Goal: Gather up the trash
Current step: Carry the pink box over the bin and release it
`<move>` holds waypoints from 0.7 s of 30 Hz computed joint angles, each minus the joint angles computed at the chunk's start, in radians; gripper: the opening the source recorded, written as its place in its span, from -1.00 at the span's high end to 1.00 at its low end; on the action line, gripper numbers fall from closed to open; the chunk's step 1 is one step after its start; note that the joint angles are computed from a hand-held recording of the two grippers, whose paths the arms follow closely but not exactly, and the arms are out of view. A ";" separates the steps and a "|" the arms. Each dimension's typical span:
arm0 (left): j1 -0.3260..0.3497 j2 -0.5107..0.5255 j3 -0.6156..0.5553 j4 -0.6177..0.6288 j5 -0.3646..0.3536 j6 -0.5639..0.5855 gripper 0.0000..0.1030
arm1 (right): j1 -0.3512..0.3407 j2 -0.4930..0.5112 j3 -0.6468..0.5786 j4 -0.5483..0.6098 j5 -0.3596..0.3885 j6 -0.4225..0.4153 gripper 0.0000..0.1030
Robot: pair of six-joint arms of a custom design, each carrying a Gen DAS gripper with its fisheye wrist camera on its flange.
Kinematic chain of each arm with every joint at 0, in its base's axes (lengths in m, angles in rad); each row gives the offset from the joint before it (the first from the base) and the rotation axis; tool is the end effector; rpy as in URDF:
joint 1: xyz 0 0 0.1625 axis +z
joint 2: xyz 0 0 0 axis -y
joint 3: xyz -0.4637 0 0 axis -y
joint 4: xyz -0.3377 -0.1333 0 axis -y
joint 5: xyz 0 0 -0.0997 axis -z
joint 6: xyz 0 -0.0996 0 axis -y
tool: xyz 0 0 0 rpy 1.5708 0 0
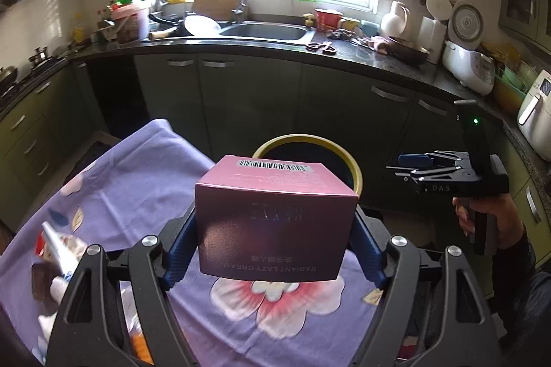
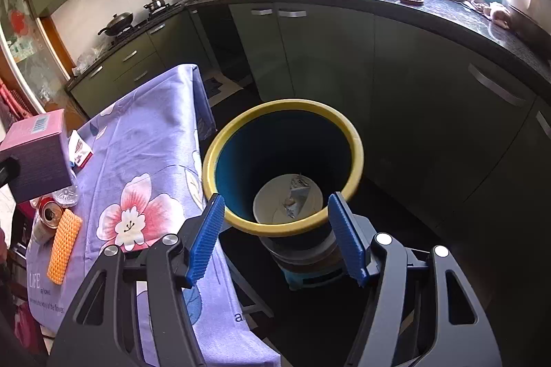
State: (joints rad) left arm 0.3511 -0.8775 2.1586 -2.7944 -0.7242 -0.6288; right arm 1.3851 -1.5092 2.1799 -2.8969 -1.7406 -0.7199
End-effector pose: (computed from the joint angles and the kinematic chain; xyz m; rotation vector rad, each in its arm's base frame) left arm -0.3872 -0.3632 0.1239 0.7462 2.3424 -0.8414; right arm 0.0347 -0.4460 0.3984 0.6183 -2.5466 0.7033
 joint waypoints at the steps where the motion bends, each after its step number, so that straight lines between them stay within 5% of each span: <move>1: 0.035 0.036 -0.042 -0.030 -0.032 0.056 -0.44 | -0.009 -0.005 -0.003 0.004 0.001 0.000 -0.21; 6: 0.180 0.203 -0.255 -0.090 -0.170 0.241 -0.44 | -0.047 -0.024 -0.016 0.027 0.009 0.004 -0.21; 12: 0.261 0.337 -0.443 0.011 -0.177 0.281 -0.46 | -0.061 -0.029 -0.019 0.025 0.003 0.009 -0.21; 21: 0.221 0.244 -0.318 -0.098 -0.139 0.259 -0.54 | -0.043 -0.007 -0.015 0.027 -0.009 0.015 -0.21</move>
State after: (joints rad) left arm 0.5725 -0.6334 1.8411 -2.8926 -0.8636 -0.3694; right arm 1.3424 -1.5161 2.1651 -2.8703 -1.7493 -0.7052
